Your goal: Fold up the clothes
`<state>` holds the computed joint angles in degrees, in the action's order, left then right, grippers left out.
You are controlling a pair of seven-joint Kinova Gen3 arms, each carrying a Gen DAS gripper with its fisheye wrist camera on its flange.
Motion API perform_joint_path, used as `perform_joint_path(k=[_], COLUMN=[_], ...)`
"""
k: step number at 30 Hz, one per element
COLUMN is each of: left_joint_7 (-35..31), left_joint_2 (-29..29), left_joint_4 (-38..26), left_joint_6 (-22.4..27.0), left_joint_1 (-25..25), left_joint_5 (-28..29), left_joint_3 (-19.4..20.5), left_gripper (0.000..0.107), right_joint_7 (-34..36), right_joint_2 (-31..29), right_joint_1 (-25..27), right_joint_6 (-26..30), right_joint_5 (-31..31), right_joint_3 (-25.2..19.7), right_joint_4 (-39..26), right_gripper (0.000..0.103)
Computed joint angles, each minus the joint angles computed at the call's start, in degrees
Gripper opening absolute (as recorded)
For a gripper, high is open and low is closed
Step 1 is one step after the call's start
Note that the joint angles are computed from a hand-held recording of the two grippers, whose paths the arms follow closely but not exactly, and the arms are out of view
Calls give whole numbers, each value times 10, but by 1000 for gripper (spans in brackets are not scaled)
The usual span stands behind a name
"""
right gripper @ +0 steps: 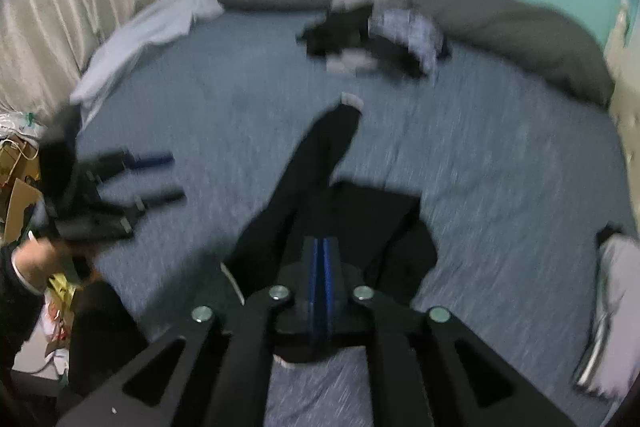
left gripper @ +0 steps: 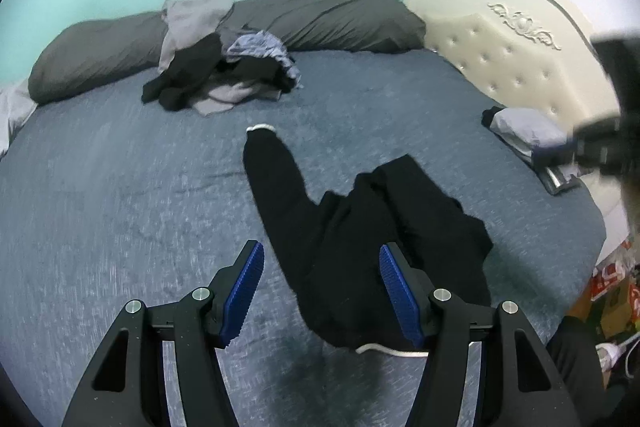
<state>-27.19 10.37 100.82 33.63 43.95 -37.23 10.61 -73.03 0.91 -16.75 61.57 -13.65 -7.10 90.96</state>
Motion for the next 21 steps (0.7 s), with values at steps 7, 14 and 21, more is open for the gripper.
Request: perform_joint_path(k=[7,14,21], left_joint_7=[-14,-5,28], left_joint_2=[14,17,10], left_joint_4=[23,38,52], left_joint_6=[-21,-39,-51], left_joint_1=[-5,5,12], left_joint_5=[20,24,-1], left_joint_3=[-3,-19,-27], left_gripper=[65,64,65], right_joint_7=[36,51,18], right_joint_2=[7,21,50], right_joint_1=[9,8,-7], right_joint_6=[-27,-47,-76], right_joint_5=[-30,-55,-46], right_joint_3=[3,-1,-11], right_joint_4=[104,155,167], right_gripper=[28,35,48])
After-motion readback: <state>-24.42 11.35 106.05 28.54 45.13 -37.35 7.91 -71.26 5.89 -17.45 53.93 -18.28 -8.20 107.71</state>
